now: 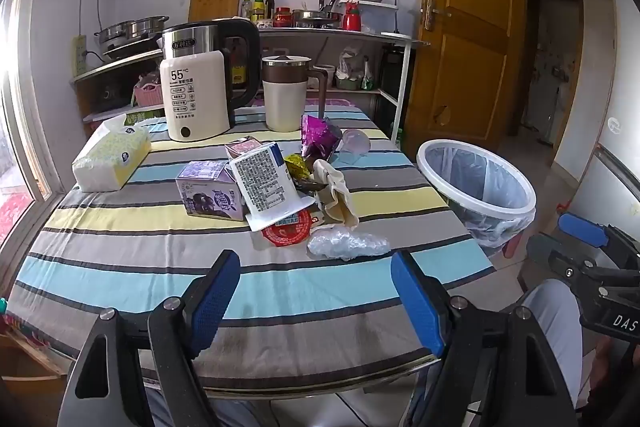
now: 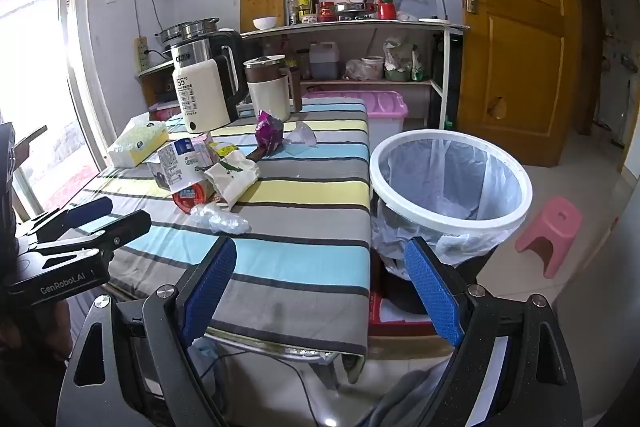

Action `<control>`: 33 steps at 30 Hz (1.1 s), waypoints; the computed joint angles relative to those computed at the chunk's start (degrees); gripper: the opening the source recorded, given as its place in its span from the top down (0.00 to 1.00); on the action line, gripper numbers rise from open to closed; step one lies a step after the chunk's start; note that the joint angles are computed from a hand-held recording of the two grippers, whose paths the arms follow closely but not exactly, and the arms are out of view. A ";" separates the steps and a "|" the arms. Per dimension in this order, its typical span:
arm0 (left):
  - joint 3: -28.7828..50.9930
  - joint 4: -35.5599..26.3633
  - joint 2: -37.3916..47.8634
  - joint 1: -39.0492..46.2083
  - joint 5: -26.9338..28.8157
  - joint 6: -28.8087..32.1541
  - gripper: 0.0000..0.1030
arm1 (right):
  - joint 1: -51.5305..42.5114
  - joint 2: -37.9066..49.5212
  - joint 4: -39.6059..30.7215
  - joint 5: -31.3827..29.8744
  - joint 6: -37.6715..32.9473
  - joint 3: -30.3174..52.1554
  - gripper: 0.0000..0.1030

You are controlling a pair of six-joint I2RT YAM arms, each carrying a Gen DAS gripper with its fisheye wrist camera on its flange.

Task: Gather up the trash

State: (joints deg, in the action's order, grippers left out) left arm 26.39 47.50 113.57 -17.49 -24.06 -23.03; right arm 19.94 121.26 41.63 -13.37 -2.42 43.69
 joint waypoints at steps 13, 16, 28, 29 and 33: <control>0.00 -0.07 0.08 0.24 0.47 0.00 0.25 | 0.43 -1.01 0.76 0.14 0.80 -1.22 0.16; -0.27 0.92 0.50 0.92 1.22 0.32 0.25 | -0.08 -0.31 0.94 -0.15 0.55 -0.70 0.16; -0.53 0.16 -0.37 0.36 0.84 -0.19 0.25 | -0.16 -1.46 0.86 -0.29 0.33 -1.54 0.16; -0.56 0.22 -0.37 0.40 0.87 -0.19 0.25 | -0.17 -1.54 0.84 -0.28 0.30 -1.59 0.16; -0.48 0.10 -0.34 0.41 0.77 -0.20 0.25 | -0.12 -1.73 0.73 -0.27 0.38 -1.71 0.16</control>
